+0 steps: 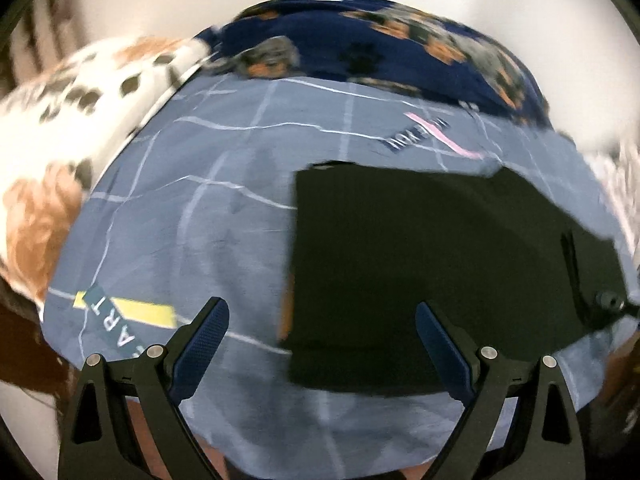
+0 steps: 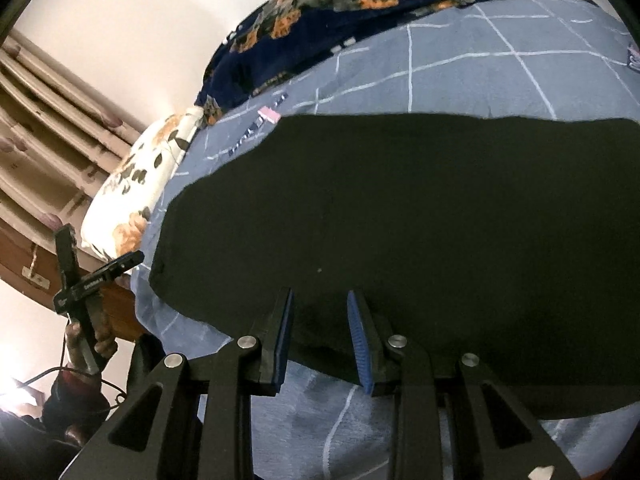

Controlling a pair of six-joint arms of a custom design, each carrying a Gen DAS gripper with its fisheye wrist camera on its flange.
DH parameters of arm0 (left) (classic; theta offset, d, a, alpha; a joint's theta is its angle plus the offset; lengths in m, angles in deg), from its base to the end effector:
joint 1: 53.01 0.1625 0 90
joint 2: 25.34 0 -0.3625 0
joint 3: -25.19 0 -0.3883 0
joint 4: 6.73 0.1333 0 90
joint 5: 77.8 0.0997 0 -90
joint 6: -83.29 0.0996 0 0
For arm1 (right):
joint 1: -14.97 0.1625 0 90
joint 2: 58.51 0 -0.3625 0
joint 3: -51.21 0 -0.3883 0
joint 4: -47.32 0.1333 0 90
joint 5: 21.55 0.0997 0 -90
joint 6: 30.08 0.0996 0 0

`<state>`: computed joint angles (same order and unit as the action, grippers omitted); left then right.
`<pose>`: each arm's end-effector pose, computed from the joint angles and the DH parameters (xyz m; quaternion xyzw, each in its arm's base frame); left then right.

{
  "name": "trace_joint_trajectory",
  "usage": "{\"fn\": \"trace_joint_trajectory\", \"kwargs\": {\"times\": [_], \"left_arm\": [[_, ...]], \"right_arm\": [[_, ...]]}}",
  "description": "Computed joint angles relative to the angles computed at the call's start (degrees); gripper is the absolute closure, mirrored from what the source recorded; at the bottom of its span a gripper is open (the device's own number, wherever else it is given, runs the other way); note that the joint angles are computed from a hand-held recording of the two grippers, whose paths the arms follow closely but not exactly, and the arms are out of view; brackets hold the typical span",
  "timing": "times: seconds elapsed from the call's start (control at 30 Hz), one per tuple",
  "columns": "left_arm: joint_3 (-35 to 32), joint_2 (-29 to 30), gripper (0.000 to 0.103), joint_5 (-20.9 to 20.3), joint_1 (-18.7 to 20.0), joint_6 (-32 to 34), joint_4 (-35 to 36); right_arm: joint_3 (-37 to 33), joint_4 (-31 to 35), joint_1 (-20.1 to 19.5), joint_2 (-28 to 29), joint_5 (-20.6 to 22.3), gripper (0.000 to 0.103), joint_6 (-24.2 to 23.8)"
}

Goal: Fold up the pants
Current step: 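Grasp the orange-lined waistband with the left tool and lift it toward the hem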

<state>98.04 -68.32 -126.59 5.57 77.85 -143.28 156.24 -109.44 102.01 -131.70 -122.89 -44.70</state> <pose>-0.2050 -0.7172 0.1731 0.1584 0.9139 -0.2389 0.2874 0.0840 -0.5775 0.2817 0.0669 -0.9474 0.2807 0.1388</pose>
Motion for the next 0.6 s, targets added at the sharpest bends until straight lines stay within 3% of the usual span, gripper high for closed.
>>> {"fn": "trace_joint_trajectory", "kwargs": {"times": [0.13, 0.43, 0.6], "left_arm": [[0.18, -2.91, 0.009, -8.14, 3.15, 0.53, 0.59], [-4.12, -1.56, 0.01, -20.51, 7.44, 1.97, 7.67], [-10.04, 2.16, 0.01, -22.62, 8.11, 4.1, 11.22]], "right_arm": [[-0.16, -0.07, -0.13, -0.29, 1.06, 0.074, 0.24], [-0.51, 0.71, -0.22, -0.27, 1.26, 0.07, 0.68], [-0.61, 1.02, -0.76, -0.32, 1.6, 0.068, 2.03]]}}
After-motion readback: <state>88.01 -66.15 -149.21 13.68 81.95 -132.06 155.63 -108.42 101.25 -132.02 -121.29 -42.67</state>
